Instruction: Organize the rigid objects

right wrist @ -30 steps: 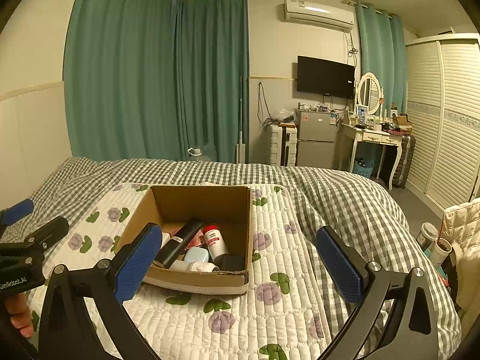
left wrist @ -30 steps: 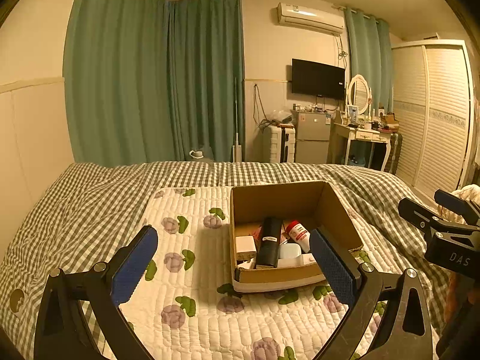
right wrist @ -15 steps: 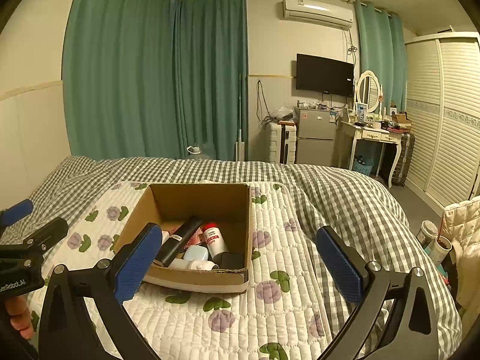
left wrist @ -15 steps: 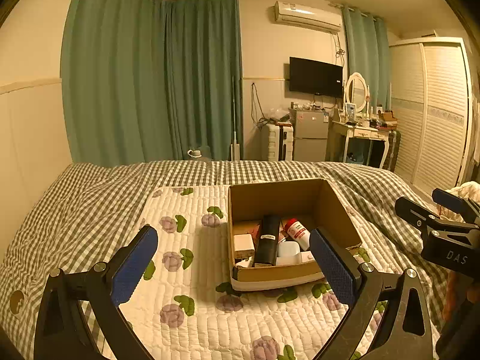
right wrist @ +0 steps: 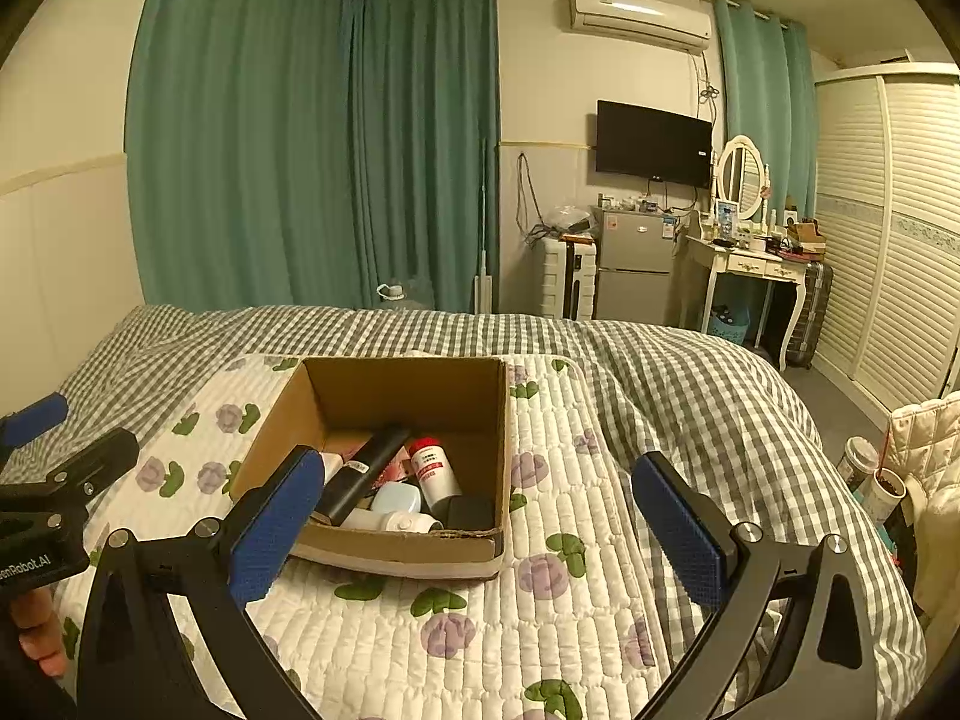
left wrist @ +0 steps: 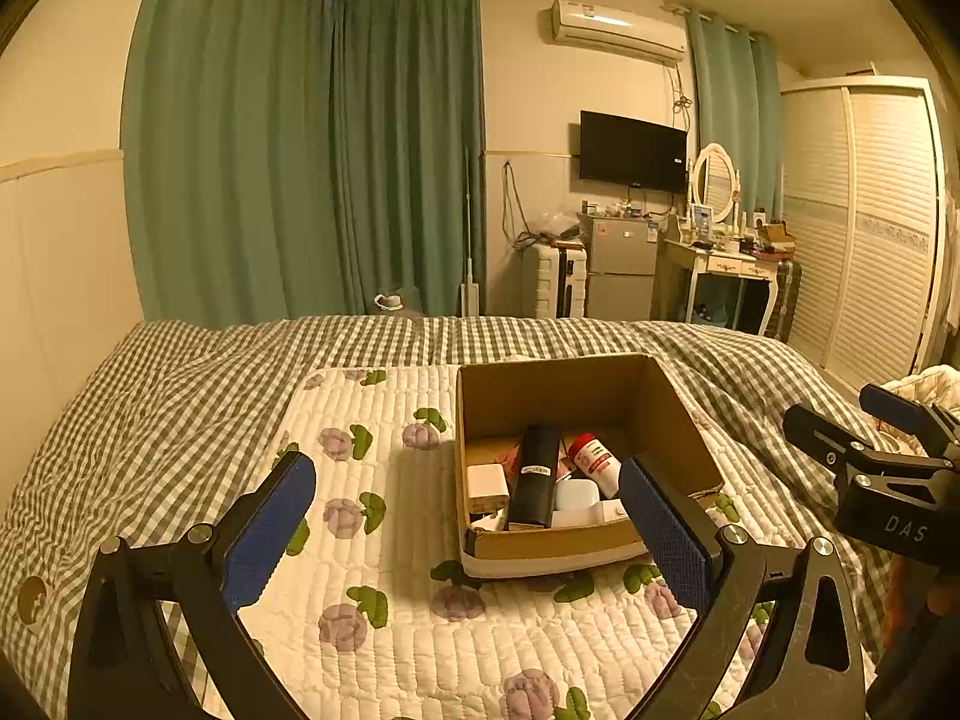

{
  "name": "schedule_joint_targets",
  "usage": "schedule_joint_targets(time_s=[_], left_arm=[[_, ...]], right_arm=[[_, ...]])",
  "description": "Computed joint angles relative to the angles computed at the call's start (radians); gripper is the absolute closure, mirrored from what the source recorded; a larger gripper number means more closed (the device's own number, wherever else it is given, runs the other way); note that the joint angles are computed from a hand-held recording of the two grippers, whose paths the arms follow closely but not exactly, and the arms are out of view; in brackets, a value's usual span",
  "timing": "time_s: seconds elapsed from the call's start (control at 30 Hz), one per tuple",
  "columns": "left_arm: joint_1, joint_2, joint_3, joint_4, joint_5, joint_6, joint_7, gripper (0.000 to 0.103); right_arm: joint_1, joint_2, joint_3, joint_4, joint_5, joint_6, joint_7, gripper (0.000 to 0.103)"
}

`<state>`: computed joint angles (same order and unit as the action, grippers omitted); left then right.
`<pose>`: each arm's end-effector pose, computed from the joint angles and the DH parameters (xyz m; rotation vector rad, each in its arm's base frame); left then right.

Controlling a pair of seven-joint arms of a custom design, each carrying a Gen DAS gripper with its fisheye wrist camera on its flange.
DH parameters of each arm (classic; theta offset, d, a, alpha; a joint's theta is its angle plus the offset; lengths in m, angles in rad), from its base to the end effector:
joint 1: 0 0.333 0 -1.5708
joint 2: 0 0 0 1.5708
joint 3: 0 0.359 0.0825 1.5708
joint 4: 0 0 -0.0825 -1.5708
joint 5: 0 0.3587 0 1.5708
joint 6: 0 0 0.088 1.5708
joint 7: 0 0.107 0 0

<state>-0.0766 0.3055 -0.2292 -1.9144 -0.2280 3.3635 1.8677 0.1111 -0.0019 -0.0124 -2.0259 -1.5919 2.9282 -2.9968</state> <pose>0.6358 -0.1532 0.5357 -1.3098 1.7646 -1.1167 0.5417 0.1173 0.5541 -1.4132 1.6577 -1.0347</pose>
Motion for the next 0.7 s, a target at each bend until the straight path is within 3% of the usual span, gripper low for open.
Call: schedule_joint_targets(time_s=[0.43, 0.7], left_arm=[[0.015, 0.004, -0.011, 0.011, 0.008, -0.015, -0.001, 0.0], [0.056, 0.008, -0.054, 0.006, 0.023, -0.006, -0.004, 0.0]], right_arm=[[0.004, 0.004, 0.001, -0.001, 0.012, -0.008, -0.009, 0.0], [0.006, 0.01, 0.0, -0.002, 0.029, -0.02, -0.024, 0.0]])
